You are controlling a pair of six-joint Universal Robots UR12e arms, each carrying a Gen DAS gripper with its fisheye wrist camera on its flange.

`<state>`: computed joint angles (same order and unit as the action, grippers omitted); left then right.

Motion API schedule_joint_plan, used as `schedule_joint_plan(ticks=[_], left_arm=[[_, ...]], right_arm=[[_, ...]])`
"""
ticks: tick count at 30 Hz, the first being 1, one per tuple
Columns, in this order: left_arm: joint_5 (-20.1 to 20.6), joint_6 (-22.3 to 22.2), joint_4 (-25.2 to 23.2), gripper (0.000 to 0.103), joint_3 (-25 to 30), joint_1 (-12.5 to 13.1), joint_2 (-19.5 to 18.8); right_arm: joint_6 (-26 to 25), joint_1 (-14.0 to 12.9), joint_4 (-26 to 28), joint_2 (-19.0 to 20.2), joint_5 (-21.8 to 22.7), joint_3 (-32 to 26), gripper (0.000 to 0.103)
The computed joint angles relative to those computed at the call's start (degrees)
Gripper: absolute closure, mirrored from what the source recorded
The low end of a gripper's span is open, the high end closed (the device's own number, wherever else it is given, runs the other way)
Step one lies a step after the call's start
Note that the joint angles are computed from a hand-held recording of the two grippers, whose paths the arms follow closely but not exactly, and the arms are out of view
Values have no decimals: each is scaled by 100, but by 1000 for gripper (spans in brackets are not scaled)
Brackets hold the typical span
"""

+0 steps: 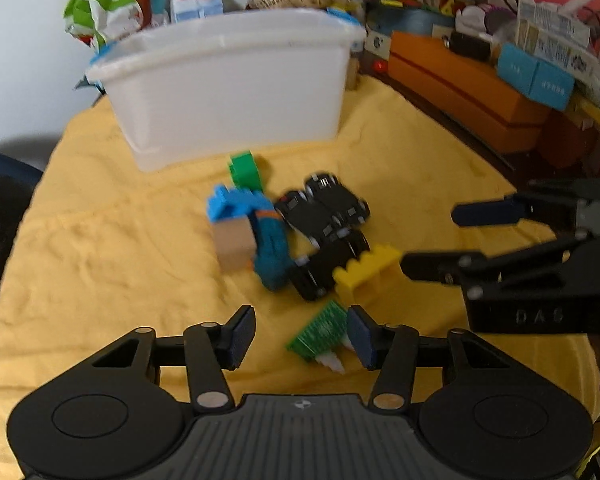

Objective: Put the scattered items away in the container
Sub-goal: 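Grasp the green printed tile with the left tool while the right tool grasps the yellow brick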

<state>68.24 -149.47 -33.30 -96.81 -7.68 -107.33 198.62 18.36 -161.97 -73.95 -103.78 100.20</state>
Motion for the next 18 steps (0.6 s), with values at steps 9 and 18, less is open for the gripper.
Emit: schedule_joint_plan(ticks=[9, 18], left_arm=[[348, -182, 561, 56, -142, -79, -80], [334, -279, 343, 55, 43, 62, -158]], right_arm=[[-113, 3, -128, 59, 136, 3, 35], [-111, 12, -140, 197, 304, -95, 35]])
